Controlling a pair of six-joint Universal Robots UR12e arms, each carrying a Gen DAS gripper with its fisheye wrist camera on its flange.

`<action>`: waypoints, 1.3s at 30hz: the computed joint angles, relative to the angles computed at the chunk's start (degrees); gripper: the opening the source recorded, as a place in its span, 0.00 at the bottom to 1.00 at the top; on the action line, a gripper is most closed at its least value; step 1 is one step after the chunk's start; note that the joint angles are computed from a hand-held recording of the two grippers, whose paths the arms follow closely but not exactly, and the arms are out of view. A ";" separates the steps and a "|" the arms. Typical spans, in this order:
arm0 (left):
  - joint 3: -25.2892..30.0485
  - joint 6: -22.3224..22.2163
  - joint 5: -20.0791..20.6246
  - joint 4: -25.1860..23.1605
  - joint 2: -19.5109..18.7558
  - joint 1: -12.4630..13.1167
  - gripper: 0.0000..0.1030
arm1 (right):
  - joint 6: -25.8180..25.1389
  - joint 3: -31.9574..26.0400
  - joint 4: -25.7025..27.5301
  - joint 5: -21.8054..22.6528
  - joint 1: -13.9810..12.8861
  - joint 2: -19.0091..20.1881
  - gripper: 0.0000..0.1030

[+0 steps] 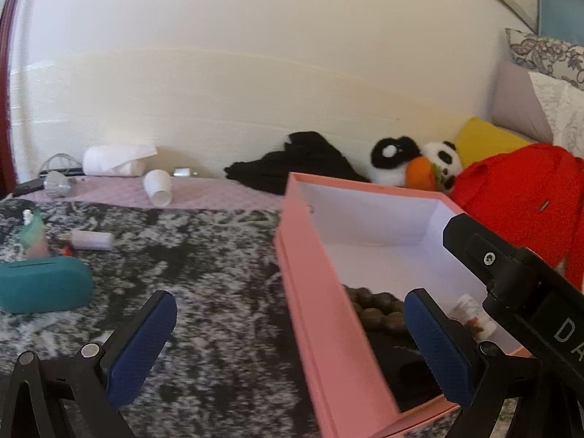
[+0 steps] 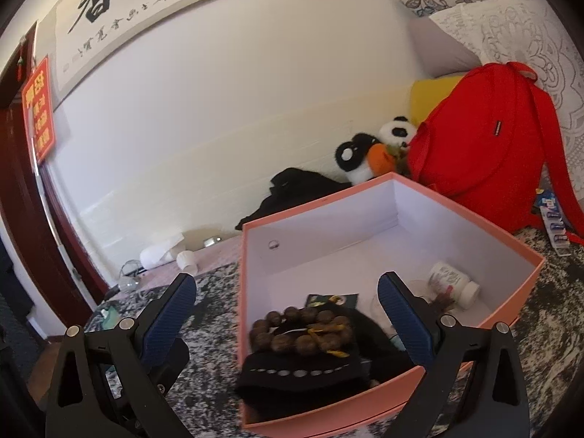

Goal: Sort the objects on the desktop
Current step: 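Reach to the teal glasses case and grasp it with the left gripper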

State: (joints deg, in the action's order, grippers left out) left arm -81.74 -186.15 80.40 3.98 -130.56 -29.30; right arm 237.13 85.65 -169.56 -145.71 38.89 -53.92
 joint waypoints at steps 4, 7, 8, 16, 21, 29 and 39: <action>-0.92 0.34 1.37 0.03 0.57 0.84 0.99 | -0.83 -2.09 -0.70 1.19 0.16 1.47 0.99; -1.52 0.39 2.25 -0.17 0.90 1.52 1.00 | -1.44 -4.26 -0.59 2.49 0.27 2.89 0.99; -1.83 0.25 2.74 -0.29 1.06 1.89 1.00 | -1.69 -5.10 -0.35 2.98 0.31 3.41 0.99; -1.59 -4.21 8.13 -3.71 0.77 5.41 0.99 | -7.20 -13.07 0.01 6.41 1.00 8.61 0.99; 1.72 -1.59 13.02 -4.95 -1.44 7.82 0.99 | -10.98 -16.23 -1.19 11.55 1.42 11.08 0.99; 8.65 -12.74 13.28 -12.30 -6.15 10.93 0.99 | -18.55 -19.54 -0.65 17.50 1.96 13.47 0.99; 16.18 -2.84 13.86 -18.69 -11.61 10.34 0.99 | -19.56 -18.71 -0.68 21.45 1.19 13.22 0.99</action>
State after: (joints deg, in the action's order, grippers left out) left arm -65.56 -188.99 94.26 -14.72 -142.17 -18.96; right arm 217.57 66.93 -170.24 -124.26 40.08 -40.69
